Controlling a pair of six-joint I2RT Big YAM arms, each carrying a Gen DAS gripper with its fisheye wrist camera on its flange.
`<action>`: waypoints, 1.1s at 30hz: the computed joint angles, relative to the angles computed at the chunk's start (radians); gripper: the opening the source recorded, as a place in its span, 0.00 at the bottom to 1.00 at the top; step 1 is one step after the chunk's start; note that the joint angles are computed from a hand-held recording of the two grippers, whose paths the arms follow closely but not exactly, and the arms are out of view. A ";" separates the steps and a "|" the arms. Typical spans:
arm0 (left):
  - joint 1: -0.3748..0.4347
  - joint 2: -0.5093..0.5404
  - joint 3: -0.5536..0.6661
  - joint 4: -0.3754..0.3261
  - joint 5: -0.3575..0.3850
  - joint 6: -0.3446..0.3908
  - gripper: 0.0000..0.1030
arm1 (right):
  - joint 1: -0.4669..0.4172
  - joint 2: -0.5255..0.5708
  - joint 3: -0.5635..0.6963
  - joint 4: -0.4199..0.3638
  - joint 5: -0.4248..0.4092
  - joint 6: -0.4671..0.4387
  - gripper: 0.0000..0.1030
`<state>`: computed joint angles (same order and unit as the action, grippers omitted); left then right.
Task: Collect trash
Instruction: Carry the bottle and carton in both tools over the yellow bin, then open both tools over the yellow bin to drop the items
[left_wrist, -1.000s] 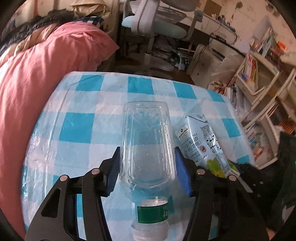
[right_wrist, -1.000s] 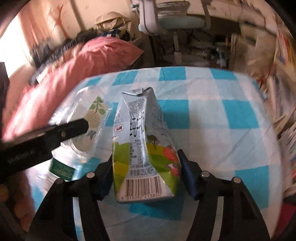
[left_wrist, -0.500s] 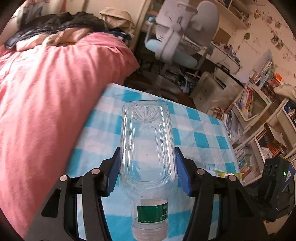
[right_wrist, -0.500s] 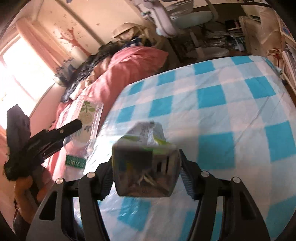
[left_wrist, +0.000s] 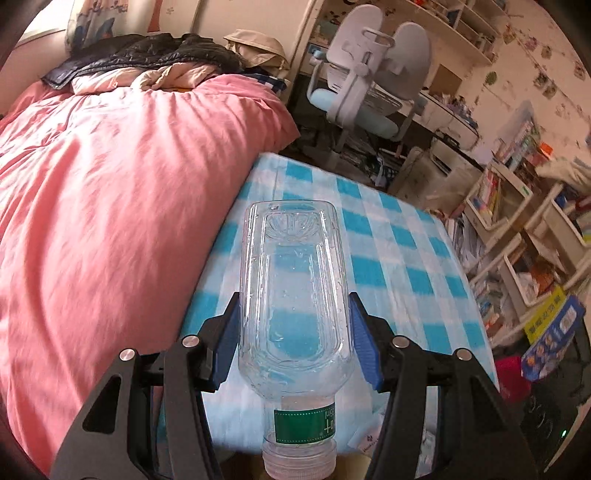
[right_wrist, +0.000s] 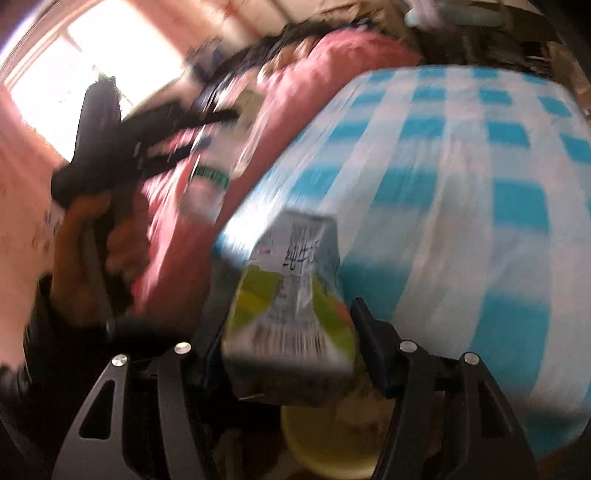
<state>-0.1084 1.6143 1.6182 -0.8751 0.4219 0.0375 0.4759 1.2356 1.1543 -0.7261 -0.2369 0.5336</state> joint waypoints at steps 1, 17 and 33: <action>0.004 -0.022 -0.032 0.001 0.004 0.010 0.52 | 0.016 -0.004 -0.006 -0.018 0.004 -0.008 0.58; -0.054 -0.315 -0.434 -0.142 -0.050 0.239 0.52 | 0.044 -0.133 -0.119 0.008 0.199 0.140 0.70; -0.119 -0.363 -0.481 -0.177 -0.142 0.346 0.70 | 0.020 -0.197 -0.161 0.057 0.359 0.241 0.81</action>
<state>-0.2276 1.2515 1.1369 -1.0517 0.2799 0.3838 0.4955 1.0385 0.9931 -0.6690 0.1220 0.7747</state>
